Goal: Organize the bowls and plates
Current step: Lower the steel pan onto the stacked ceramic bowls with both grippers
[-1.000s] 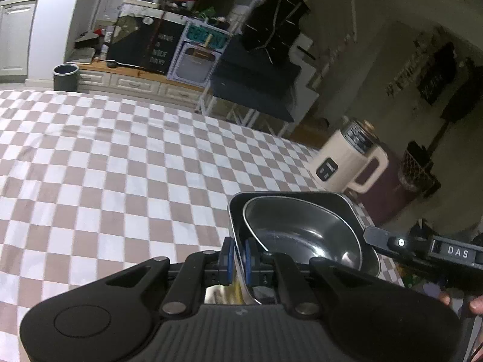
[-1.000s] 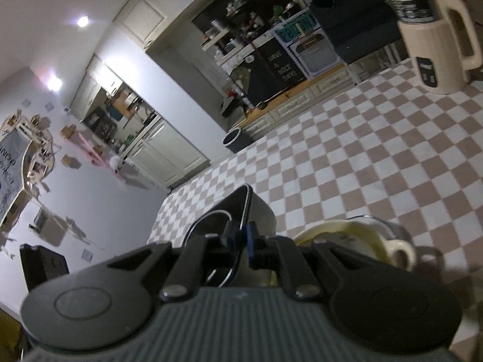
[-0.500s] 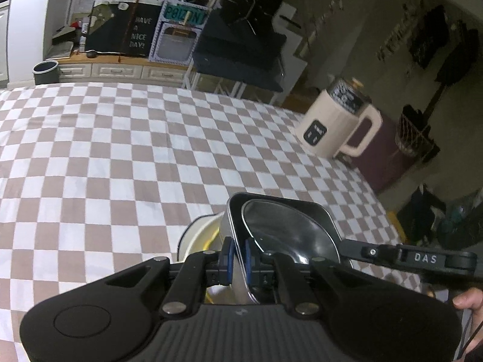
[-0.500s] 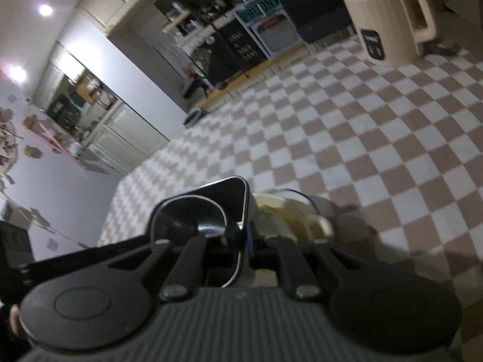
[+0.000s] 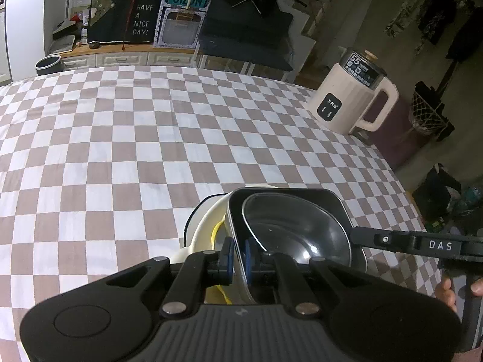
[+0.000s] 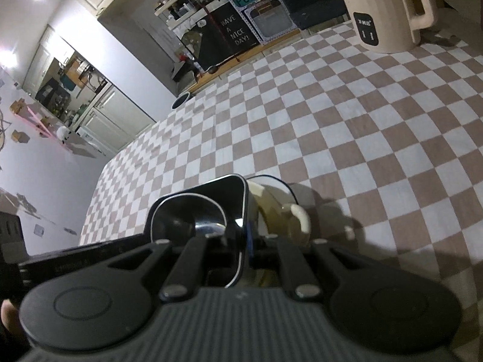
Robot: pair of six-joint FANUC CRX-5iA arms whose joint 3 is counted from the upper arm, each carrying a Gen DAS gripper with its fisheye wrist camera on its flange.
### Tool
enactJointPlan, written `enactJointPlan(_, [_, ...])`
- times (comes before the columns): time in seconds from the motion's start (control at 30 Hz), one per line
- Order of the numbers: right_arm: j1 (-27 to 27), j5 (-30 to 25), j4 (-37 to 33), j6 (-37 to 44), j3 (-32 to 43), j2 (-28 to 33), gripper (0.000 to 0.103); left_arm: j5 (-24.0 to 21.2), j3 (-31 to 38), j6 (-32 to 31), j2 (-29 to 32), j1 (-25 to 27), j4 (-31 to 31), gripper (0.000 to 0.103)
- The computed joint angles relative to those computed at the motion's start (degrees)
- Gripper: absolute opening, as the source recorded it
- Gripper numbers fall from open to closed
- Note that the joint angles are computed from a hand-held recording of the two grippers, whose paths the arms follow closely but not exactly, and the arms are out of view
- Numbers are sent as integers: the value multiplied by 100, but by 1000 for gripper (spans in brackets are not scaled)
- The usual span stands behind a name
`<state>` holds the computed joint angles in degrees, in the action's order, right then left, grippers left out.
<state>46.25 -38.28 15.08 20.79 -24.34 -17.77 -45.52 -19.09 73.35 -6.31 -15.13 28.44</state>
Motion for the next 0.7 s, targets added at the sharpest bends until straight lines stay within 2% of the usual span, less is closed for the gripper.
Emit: enactJointPlan(0.7, [30,-270,-223,240,175,132,9,-13,40,-11,103,-26,-132,7])
